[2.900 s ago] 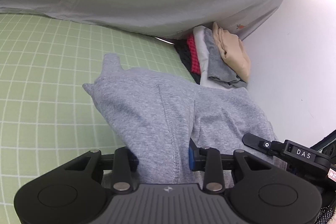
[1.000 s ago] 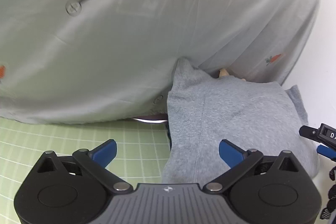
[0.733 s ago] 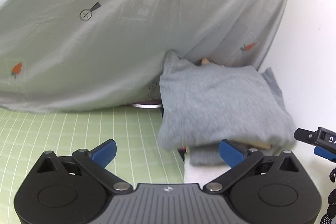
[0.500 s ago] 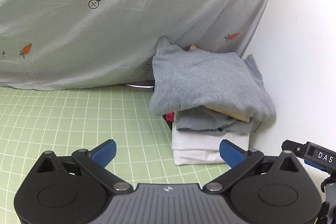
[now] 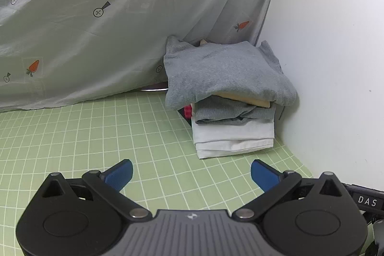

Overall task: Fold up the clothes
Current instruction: 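Open both grippers and release the hoodie on the stack, withdraw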

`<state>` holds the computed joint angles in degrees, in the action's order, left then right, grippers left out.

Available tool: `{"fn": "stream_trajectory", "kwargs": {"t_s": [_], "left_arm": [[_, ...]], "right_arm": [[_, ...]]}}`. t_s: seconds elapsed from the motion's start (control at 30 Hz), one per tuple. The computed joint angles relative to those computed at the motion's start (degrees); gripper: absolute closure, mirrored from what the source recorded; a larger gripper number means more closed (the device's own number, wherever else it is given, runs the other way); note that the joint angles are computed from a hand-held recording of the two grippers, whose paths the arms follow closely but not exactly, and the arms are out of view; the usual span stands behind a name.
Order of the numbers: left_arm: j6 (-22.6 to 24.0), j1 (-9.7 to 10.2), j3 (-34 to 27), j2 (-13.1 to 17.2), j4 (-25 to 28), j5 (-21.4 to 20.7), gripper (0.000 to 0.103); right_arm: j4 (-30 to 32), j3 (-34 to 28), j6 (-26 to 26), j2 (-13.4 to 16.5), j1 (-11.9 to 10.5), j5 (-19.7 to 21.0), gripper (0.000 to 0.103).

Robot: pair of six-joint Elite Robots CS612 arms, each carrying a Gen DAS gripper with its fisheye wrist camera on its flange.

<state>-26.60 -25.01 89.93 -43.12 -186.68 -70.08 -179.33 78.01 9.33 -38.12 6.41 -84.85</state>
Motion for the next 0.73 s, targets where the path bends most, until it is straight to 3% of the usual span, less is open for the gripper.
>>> {"fn": "stream_trajectory", "kwargs": {"t_s": [0.17,0.4,0.73], "left_arm": [[0.62,-0.71,0.8,-0.38,0.01,0.64,0.0],[1.27,-1.6,1.4,-0.47,-1.15,3.28,0.0],[1.62,-2.07,1.44,-0.62,-0.62,3.74,0.0]], "right_arm": [[-0.26,1.61,-1.45,-0.81,-0.64,2.92,0.016],[-0.59,2.38,-2.16,-1.19,-0.89,3.31,0.016],[-1.07,2.68,-2.41,-1.33,-1.37,4.32,0.016]]}}
